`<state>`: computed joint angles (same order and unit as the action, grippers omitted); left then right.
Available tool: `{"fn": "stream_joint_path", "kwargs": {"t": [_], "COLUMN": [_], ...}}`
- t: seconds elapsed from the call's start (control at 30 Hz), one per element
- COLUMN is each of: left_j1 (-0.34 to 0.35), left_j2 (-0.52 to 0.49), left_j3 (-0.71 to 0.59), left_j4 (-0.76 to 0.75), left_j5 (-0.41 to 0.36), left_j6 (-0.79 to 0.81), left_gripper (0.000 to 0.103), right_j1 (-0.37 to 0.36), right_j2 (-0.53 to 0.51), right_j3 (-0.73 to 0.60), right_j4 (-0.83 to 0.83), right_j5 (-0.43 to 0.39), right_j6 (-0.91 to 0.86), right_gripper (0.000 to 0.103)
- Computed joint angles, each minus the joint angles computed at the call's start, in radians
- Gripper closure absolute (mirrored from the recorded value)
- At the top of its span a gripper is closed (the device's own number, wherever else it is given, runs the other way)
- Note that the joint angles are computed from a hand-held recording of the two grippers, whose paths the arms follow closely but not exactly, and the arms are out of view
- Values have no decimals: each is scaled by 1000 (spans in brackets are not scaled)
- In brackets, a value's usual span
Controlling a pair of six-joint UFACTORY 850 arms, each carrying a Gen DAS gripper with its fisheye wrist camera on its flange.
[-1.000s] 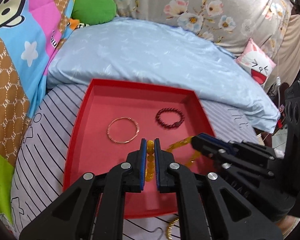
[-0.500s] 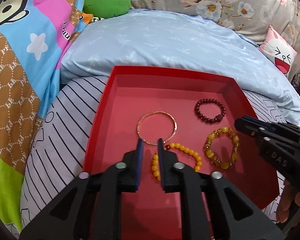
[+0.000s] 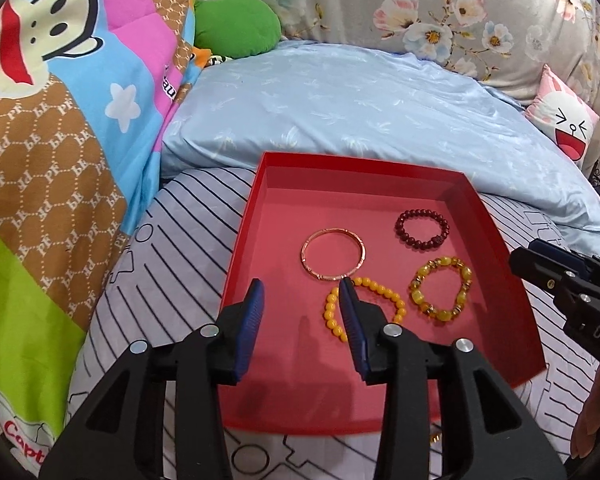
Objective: Organize jewelry
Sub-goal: 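Withdraw both tools from the tray toward the remaining bracelets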
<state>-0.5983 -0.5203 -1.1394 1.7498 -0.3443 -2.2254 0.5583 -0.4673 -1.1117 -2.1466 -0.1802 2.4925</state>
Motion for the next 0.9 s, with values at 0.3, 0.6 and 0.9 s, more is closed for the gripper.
{"fn": "stream_joint_path", "kwargs": {"t": [0.3, 0.6, 0.9], "left_j1": [-65, -120, -166], "left_j2": [105, 160, 179], "left_j3": [140, 264, 341], "left_j4": [-2, -21, -22], "left_j5": [-76, -78, -67], "left_j6": [-58, -128, -202], "left_gripper": [58, 58, 58], "right_j1": [66, 125, 194], "right_j2": [111, 182, 224], "right_j3": [149, 271, 378], "right_j4": [15, 22, 8], "right_j5": [-63, -79, -65], "right_j6": [6, 46, 117], "right_gripper": [71, 71, 71]}}
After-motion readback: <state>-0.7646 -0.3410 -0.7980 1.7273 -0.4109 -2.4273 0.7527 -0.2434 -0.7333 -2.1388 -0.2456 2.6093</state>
